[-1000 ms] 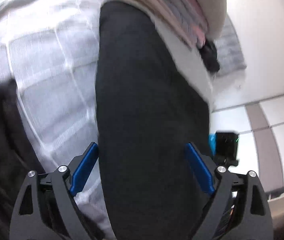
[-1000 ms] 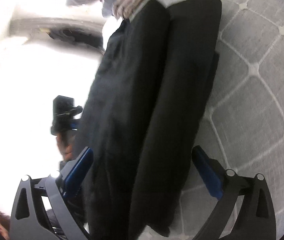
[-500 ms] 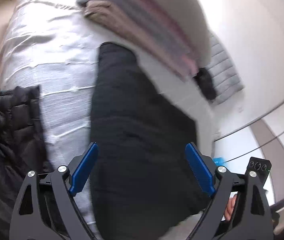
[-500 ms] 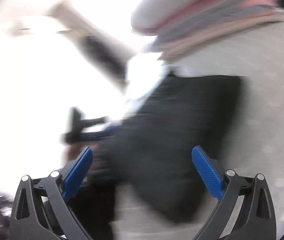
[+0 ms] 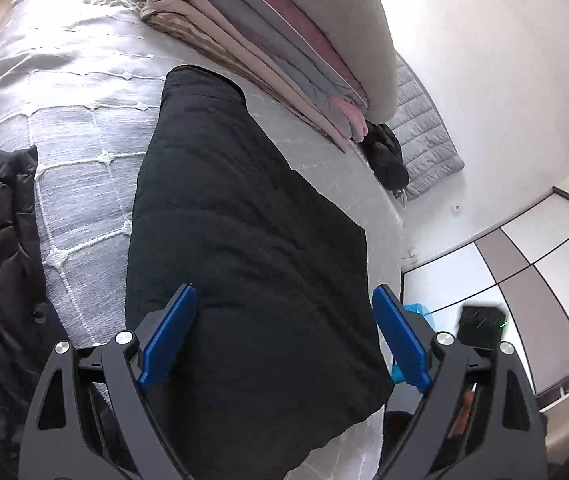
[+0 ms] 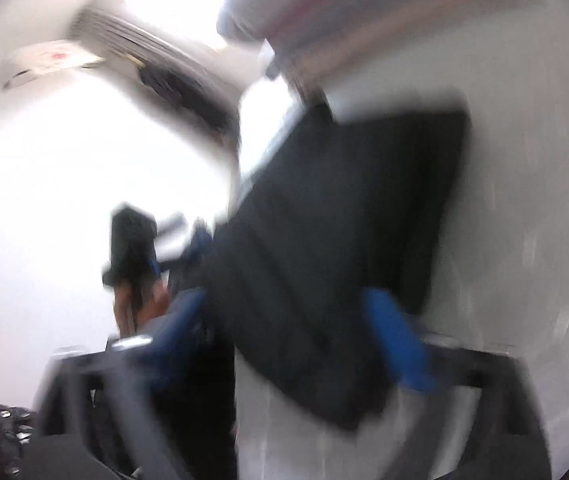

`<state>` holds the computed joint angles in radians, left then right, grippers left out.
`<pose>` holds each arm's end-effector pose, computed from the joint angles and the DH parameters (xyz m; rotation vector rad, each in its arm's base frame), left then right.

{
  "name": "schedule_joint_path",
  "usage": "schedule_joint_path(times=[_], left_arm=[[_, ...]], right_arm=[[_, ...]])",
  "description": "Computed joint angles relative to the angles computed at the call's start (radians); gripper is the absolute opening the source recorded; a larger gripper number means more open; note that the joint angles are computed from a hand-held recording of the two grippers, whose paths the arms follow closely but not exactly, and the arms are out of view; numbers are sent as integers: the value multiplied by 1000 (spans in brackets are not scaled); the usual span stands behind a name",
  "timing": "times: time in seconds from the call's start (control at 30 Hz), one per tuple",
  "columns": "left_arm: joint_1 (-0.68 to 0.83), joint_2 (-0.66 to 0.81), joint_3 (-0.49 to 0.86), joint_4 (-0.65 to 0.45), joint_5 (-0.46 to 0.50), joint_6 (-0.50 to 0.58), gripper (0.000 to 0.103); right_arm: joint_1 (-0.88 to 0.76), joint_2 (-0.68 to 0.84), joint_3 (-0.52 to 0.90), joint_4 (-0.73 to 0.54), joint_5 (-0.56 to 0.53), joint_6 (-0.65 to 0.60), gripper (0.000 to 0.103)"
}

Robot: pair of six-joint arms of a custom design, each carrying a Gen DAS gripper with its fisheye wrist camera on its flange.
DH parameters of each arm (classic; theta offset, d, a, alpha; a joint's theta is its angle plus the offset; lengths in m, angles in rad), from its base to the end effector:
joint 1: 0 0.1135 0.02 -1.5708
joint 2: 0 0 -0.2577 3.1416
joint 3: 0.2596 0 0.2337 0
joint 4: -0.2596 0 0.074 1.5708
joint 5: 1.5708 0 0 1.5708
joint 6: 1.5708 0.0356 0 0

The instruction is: Fold large clothes

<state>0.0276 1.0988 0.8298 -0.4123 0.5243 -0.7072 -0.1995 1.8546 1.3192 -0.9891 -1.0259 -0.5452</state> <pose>0.2183 -0.0118 0.2748 -0.5513 2.2508 -0.9466 0.3210 -0.0338 0.2049 -0.4507 2.3967 1.2588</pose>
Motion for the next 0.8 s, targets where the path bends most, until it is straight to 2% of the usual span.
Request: schedule_joint_path(times=[0.07,0.1,0.13,0.17,0.2,0.27,0.3,0.33,0.4,0.43,0.47,0.5,0.57,0.73,0.8], left_arm=[[-19,-11,-7,-2,-18,-8,86],[-16,-18,-11,-5,-13,-6,86],[-27,-12,-13,9,-19,-17,86],[-17,-16,-17,11,-5,-19,86],[-4,-33,-29,13,12,-24,86],[36,-56,-39,19,17,-36,86],[70,-68,-26,-13,8,-14,86],[92,-66,-15,-24,-1,4,86],[142,-18,30,-71,-8,57,86],[173,36,55,-93,0,73,86],[199,97,72,-104,21,78,86],[212,145,85,-112,43,86,86],[218,265,120,-117,76,115,86],[186,456,156,-68,233,134,87],[146,510,176,-62,232,135,89]], right_arm=[[88,-1,59,131,51,152,92],[151,49,117,145,124,201,92],[203,150,185,149,295,245,92],[253,260,272,98,427,249,92],[270,335,308,76,465,246,92],[204,336,264,98,350,245,92],[157,267,180,157,284,257,92],[101,232,143,158,216,244,92],[61,207,130,140,214,251,96],[58,223,158,108,232,251,96],[42,288,234,17,250,221,96],[71,320,263,-35,246,240,96],[55,460,413,-231,203,175,96],[136,646,571,-394,104,107,96],[179,620,524,-316,89,169,98]])
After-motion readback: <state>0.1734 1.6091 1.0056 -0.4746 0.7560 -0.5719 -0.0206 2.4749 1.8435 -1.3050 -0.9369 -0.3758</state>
